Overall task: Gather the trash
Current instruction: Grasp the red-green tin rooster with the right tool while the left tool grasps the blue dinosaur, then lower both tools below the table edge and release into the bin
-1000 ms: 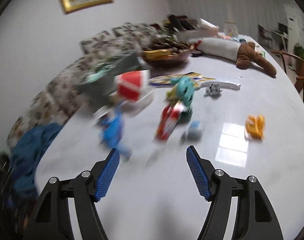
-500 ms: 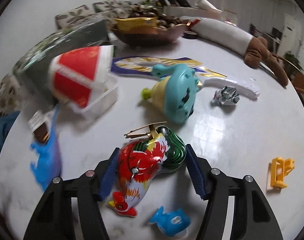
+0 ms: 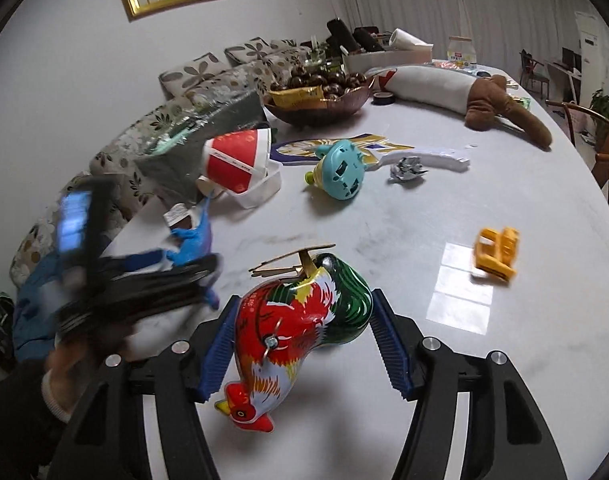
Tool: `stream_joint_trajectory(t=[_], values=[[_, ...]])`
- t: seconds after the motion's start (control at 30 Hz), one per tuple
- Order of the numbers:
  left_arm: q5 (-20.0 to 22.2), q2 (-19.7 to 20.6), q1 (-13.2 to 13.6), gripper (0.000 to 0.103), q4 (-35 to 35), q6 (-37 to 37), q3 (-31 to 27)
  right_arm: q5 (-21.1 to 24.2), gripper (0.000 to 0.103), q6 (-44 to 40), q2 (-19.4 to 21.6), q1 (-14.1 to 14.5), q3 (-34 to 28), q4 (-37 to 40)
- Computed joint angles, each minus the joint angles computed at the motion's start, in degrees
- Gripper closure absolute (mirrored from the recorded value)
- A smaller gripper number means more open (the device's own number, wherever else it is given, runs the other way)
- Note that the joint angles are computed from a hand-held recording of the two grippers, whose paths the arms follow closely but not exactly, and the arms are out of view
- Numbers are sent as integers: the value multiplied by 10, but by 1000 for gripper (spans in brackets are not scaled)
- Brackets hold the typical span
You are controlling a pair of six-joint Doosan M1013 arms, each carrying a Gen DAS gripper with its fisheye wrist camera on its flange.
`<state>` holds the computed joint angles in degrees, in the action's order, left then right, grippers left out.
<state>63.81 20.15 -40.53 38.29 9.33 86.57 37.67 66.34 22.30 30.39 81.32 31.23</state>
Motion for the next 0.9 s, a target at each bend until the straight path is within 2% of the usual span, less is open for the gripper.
stream_joint_trajectory(t=[0.03,0.2,0.37,0.53,0.6,0.73,0.9], values=[[-9,0,1,51,8,2,1,1,41,-11,-6,-3,8,12],[-16,-2,-3,52,15,0,5,-16,41,-43,-40,-10,49,47],[1,-41,-58,52,109,-41,33,-37,41,-68,-77,-9,89,76],[21,-74,-114,52,153,-63,53,-40,41,-79,-117,-3,128,98],[23,-84,-131,52,157,-67,60,-39,41,-85,-139,1,150,105],[35,-109,-185,52,162,-70,92,-22,41,-116,-185,7,202,138],[20,-134,-246,52,132,-66,142,28,41,-127,-240,19,271,143]])
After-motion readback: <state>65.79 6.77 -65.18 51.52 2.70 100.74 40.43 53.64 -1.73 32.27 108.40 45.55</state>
